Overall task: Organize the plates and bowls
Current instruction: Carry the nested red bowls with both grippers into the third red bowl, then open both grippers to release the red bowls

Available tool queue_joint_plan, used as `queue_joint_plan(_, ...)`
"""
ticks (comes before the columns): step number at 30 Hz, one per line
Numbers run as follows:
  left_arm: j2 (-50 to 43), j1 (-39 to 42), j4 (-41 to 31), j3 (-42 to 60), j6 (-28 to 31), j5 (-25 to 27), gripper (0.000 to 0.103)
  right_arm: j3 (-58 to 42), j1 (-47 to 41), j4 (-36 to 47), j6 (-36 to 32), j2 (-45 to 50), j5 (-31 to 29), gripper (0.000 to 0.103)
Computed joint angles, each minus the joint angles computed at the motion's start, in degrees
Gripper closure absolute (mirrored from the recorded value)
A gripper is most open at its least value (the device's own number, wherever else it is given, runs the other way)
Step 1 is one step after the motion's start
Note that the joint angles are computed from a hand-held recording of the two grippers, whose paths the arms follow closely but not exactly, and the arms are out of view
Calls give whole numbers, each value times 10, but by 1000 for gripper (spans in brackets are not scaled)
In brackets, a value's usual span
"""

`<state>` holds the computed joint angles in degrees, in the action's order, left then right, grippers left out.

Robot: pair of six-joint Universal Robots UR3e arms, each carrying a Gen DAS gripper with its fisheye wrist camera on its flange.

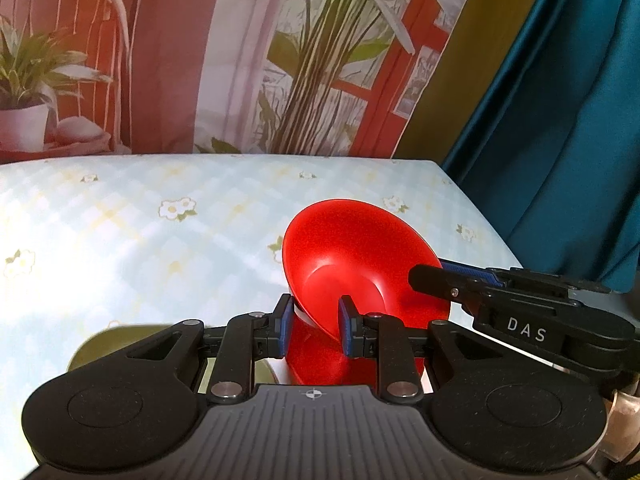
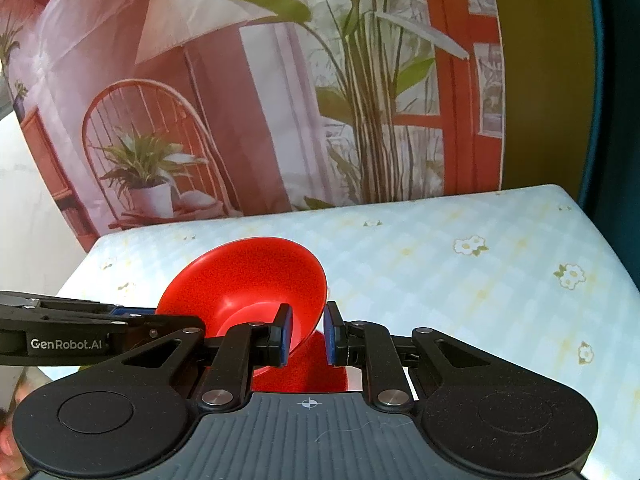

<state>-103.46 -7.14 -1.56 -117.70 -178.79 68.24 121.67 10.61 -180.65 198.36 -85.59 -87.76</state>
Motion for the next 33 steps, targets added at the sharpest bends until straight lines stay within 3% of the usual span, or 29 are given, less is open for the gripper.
queue_joint_plan(33,-32,-12,-24,11,19,2,77,48,0,-11,0,2,6,87)
